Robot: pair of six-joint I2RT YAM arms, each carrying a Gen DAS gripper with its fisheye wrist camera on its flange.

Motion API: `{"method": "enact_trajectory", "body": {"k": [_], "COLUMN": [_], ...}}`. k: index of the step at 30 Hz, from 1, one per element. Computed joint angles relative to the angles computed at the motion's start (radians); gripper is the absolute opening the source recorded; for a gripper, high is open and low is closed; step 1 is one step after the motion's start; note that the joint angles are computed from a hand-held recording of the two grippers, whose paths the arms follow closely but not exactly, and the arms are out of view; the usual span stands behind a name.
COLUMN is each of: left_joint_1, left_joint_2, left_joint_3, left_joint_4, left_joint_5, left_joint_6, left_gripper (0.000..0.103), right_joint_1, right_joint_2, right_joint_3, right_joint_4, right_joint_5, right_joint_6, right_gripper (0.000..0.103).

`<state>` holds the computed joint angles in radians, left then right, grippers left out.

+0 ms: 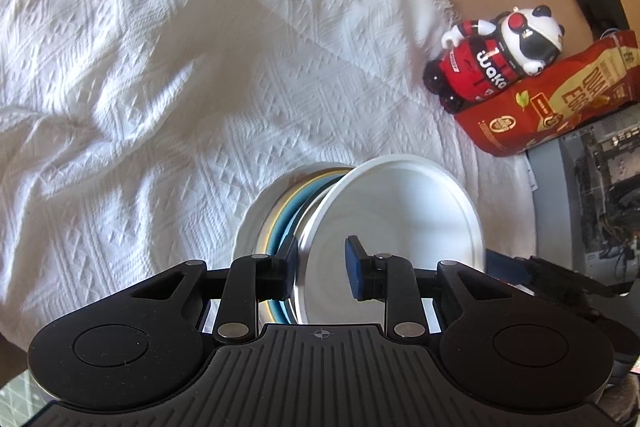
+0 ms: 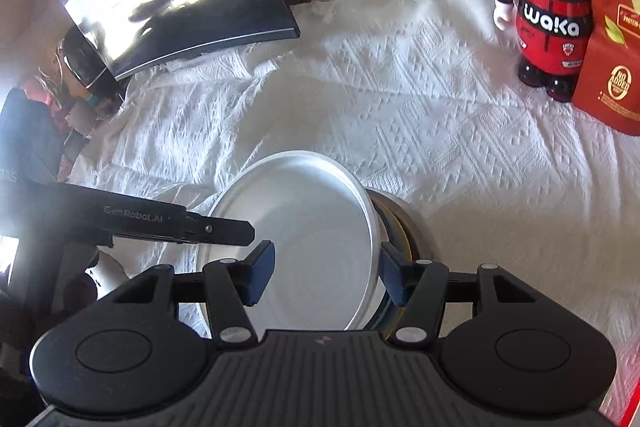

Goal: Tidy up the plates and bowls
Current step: 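Open both grippers and release the stack onto the steel bowl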

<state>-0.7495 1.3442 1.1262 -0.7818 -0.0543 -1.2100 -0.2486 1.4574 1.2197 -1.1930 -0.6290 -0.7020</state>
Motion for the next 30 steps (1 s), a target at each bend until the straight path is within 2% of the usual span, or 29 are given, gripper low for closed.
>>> {"method": "enact_trajectory", "body": {"k": [6, 11, 30], "left_joint_1": [-0.012, -0.015, -0.029], "left_joint_2": [-0.018, -0.020, -0.016], "left_joint_3": [0.002, 0.009, 0.020], "left_joint_4": [0.008, -0.009, -0.029], "left_joint_5": [-0.021, -0.025, -0.032], "left_joint_6": [-0.008, -0.006, -0.003], "left_gripper": [0.027, 0.023, 0.022], "right_joint_1": [0.002, -0.011, -0.013], "right_joint_2": [-0.014, -0.028, -0.058], "right_joint_3": [-0.045, -0.068, -0.091], "right_joint_4": [0.050, 0.070, 0.063], "right_joint_5": [0.040, 0.059, 0.067], "right_joint_6": [0.027, 0.030, 0.032], "right_gripper": [0.058, 0.057, 0.057]}}
